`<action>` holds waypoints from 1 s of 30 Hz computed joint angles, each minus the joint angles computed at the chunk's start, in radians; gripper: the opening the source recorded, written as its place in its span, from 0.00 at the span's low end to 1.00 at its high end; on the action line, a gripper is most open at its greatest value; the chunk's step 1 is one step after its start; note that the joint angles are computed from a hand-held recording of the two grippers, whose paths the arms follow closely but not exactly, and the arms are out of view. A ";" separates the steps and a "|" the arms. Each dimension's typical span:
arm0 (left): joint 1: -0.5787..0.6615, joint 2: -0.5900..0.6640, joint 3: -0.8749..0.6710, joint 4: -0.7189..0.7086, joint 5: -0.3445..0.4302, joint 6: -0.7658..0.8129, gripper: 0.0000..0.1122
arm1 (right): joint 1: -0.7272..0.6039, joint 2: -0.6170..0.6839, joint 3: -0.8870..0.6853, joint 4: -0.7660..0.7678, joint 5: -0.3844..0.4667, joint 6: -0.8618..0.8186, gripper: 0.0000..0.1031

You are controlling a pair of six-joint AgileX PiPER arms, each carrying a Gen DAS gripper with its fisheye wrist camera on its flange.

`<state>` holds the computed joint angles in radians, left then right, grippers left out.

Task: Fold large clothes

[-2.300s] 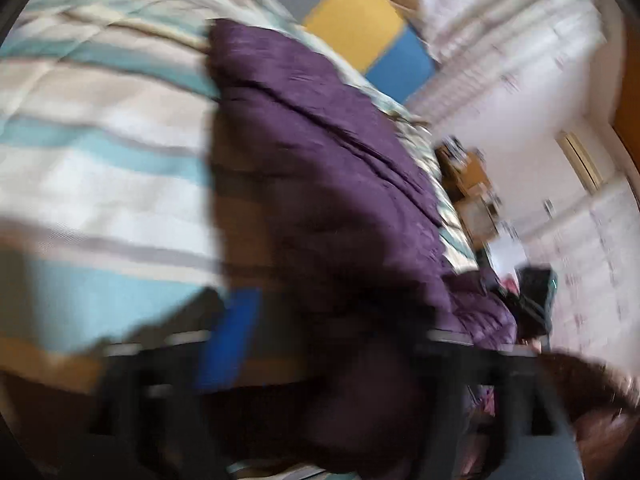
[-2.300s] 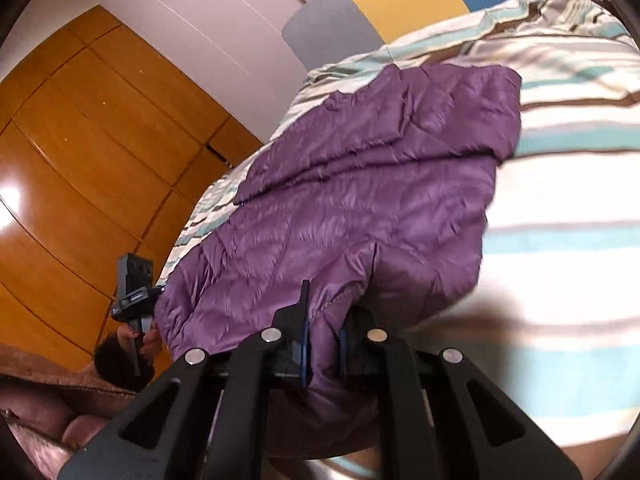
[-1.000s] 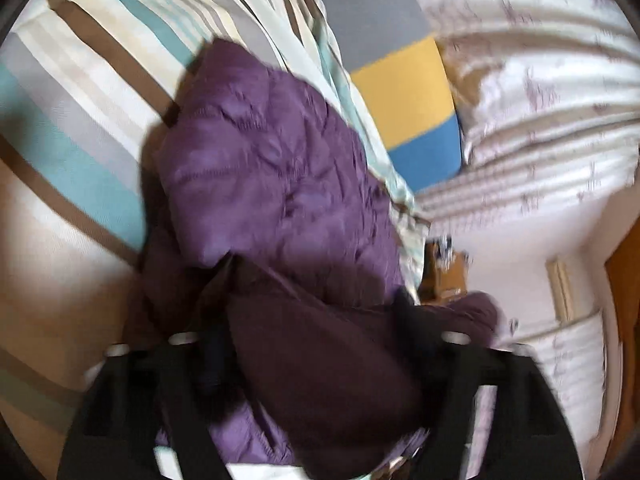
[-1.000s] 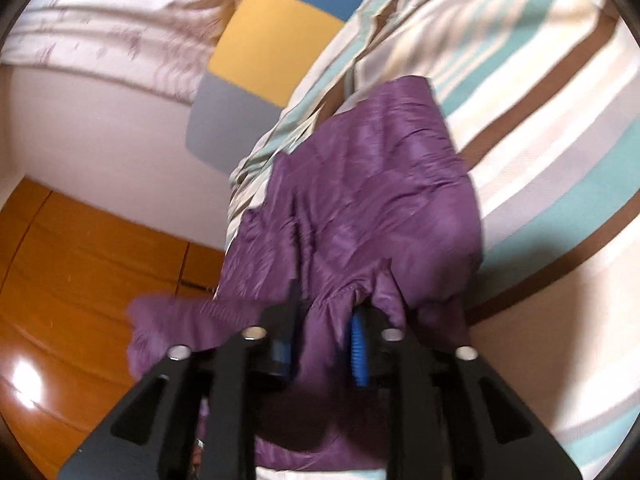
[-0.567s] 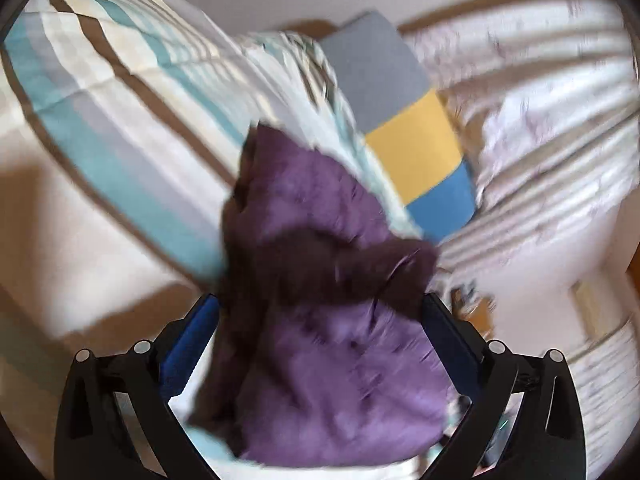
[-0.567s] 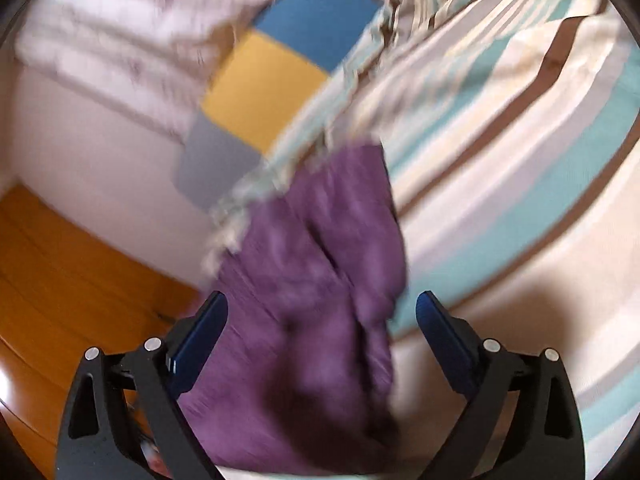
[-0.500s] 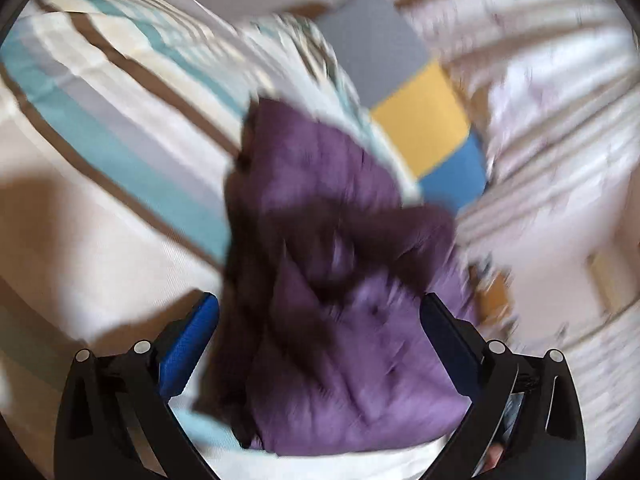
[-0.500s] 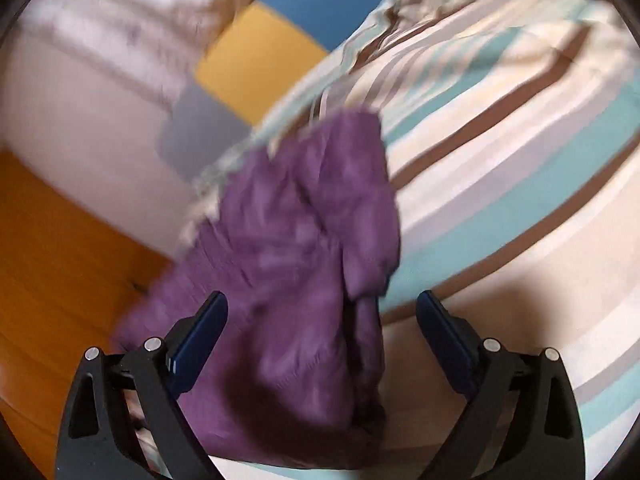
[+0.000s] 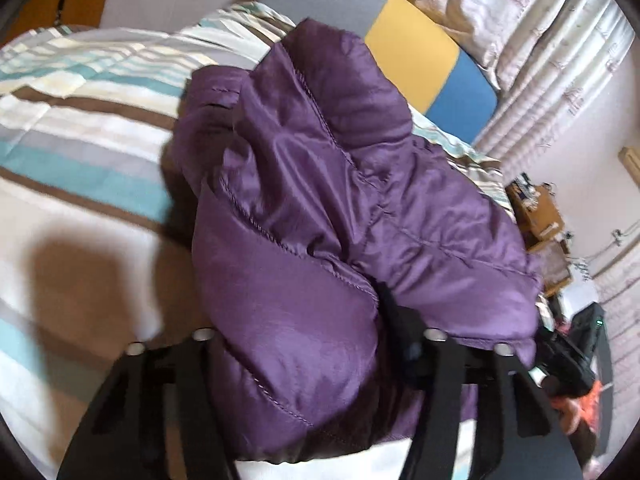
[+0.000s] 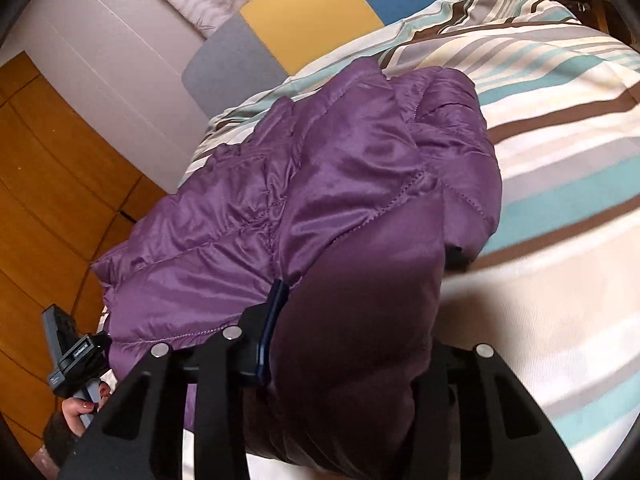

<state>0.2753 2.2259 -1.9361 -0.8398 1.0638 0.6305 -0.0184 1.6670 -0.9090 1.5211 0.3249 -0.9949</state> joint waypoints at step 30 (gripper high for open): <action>0.186 -0.309 0.475 -0.212 0.029 0.254 0.79 | -0.160 -0.555 0.283 -0.621 0.092 0.501 0.70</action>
<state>0.4611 1.9173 -1.4615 -1.0520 1.0931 0.8845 -0.1782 1.1121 -0.6261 0.9004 0.4172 -0.4935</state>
